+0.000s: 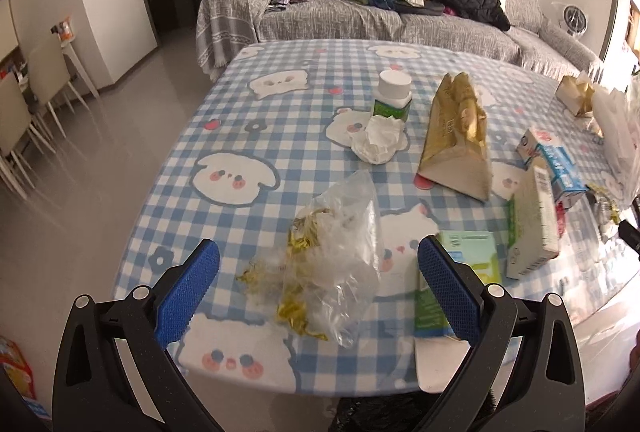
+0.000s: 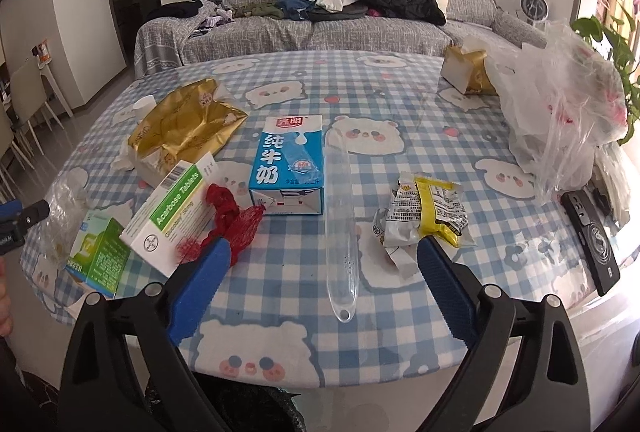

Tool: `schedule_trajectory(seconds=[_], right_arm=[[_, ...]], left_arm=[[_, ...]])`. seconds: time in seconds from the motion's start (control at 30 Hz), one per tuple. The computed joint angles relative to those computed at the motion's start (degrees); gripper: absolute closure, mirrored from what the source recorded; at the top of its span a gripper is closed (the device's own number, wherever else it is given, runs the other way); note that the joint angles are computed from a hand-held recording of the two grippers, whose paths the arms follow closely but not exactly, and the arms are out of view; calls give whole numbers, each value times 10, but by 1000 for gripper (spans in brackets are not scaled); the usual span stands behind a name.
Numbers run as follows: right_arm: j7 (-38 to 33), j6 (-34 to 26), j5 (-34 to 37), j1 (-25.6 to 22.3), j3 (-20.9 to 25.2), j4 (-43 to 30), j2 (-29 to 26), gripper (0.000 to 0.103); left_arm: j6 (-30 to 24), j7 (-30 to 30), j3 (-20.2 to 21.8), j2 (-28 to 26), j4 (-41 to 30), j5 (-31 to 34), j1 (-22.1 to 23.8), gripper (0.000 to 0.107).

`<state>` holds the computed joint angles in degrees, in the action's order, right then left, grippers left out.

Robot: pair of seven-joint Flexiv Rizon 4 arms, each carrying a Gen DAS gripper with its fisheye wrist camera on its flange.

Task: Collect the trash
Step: 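Grasp the clear plastic bag with the left gripper while the right grasps the clear toothbrush case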

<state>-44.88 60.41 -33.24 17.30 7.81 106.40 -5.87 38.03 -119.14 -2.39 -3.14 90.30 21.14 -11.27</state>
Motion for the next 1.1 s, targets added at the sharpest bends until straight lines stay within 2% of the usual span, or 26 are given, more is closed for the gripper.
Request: schedule_trajectory(seconds=[0.13, 0.17, 0.37, 0.73, 0.87, 1.1], right_arm=[[5, -1, -5, -4, -7, -3, -8, 14], [4, -3, -2, -5, -7, -4, -11, 19], [-23, -16, 41, -3, -5, -20, -32, 33], [-11, -35, 5, 16, -22, -47, -69, 47], [-26, -45, 27, 14, -19, -60, -81, 58], [-40, -55, 33, 20, -24, -76, -98, 68]], left_arm=[[14, 5, 4, -6, 11, -11, 5, 10], [16, 6, 5, -8, 12, -12, 5, 10], [21, 15, 11, -22, 21, -26, 11, 11], [29, 28, 17, -50, 13, -48, 8, 21], [24, 26, 20, -57, 6, -43, 4, 22], [24, 33, 22, -66, 0, -54, 3, 28]])
